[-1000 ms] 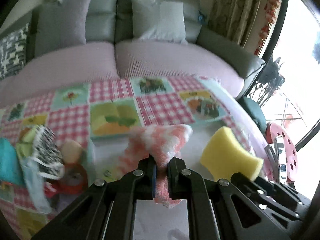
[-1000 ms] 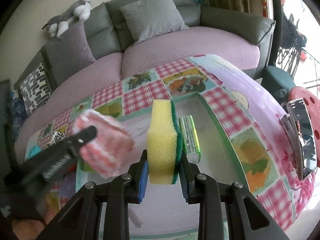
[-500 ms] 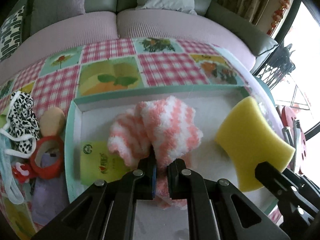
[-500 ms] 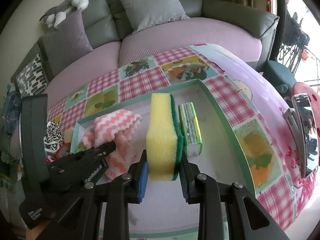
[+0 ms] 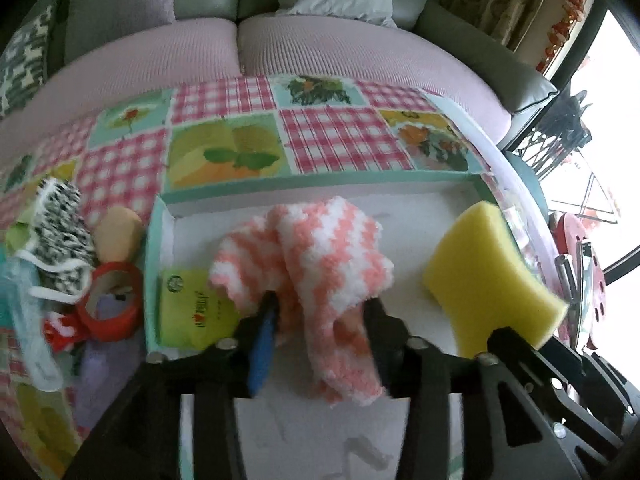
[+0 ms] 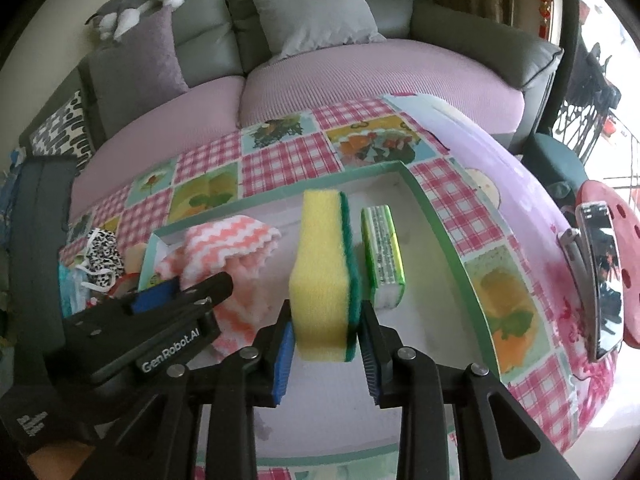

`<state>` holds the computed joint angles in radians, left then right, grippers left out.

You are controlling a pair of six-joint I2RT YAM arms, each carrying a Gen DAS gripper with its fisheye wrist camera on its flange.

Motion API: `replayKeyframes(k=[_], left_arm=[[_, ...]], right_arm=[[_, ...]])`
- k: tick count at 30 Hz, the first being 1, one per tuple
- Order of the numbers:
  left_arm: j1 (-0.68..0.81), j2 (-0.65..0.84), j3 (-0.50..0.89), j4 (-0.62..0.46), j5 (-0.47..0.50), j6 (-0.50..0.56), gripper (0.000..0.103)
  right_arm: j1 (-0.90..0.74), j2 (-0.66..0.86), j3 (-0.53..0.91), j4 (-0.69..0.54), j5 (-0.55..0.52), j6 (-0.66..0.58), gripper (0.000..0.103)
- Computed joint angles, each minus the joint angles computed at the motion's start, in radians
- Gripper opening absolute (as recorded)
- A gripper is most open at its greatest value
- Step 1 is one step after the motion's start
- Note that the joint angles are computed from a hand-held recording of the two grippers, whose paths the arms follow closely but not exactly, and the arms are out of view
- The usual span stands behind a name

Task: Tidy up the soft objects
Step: 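Carry the sponge and the striped cloth over the white tray, then open the right tool to set the sponge in the tray while the left tool lowers the cloth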

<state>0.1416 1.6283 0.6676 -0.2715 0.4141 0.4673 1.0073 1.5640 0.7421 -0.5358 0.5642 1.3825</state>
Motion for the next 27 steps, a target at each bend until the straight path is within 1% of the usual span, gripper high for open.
replayKeyframes(k=[2, 4, 5, 7, 10, 14, 17, 18, 19, 20, 22, 23, 24, 25, 26, 27], left_arm=[[0.015, -0.038, -0.002, -0.019, 0.003, 0.007, 0.055], [0.047, -0.059, 0.018, -0.068, 0.025, 0.021, 0.056], [0.065, -0.067, 0.028, -0.088, 0.033, 0.027, 0.057], [0.098, -0.085, 0.036, -0.102, 0.03, 0.038, 0.065], [0.146, -0.103, 0.043, -0.107, 0.009, 0.051, 0.066], [0.199, -0.108, 0.052, -0.1, -0.004, 0.066, 0.067], [0.223, -0.109, 0.049, -0.079, -0.027, 0.071, 0.073], [0.232, -0.103, 0.052, -0.074, -0.031, 0.072, 0.075], [0.239, -0.096, 0.055, -0.072, -0.031, 0.072, 0.076], [0.245, -0.088, 0.059, -0.068, -0.032, 0.068, 0.077], [0.259, -0.076, 0.065, -0.064, -0.038, 0.063, 0.078], [0.264, -0.071, 0.066, -0.059, -0.04, 0.061, 0.081], [0.271, -0.069, 0.066, -0.052, -0.043, 0.06, 0.086], [0.277, -0.071, 0.062, -0.04, -0.047, 0.057, 0.089], [0.282, -0.077, 0.056, -0.028, -0.051, 0.055, 0.09], [0.288, -0.082, 0.051, -0.017, -0.056, 0.054, 0.09]], right_arm=[[0.016, -0.004, 0.018, -0.038, 0.017, 0.013, 0.045], [0.029, -0.006, 0.036, -0.071, 0.035, 0.027, 0.048], [0.037, -0.005, 0.049, -0.095, 0.044, 0.036, 0.048], [0.05, 0.0, 0.07, -0.13, 0.062, 0.05, 0.048], [0.059, -0.005, 0.079, -0.139, 0.076, 0.051, 0.048], [0.055, 0.006, 0.087, -0.127, 0.069, 0.032, 0.048], [0.054, 0.016, 0.093, -0.12, 0.064, 0.025, 0.049], [0.052, 0.022, 0.097, -0.117, 0.061, 0.019, 0.052], [0.052, 0.027, 0.1, -0.111, 0.058, 0.013, 0.059], [0.05, 0.03, 0.101, -0.107, 0.055, 0.007, 0.064], [0.049, 0.038, 0.103, -0.094, 0.05, -0.005, 0.068], [0.048, 0.04, 0.102, -0.087, 0.046, -0.009, 0.073], [0.046, 0.042, 0.102, -0.083, 0.043, -0.01, 0.076], [0.045, 0.043, 0.1, -0.079, 0.041, -0.01, 0.081], [0.045, 0.044, 0.099, -0.077, 0.042, -0.008, 0.087], [0.045, 0.044, 0.099, -0.078, 0.043, -0.006, 0.091]])
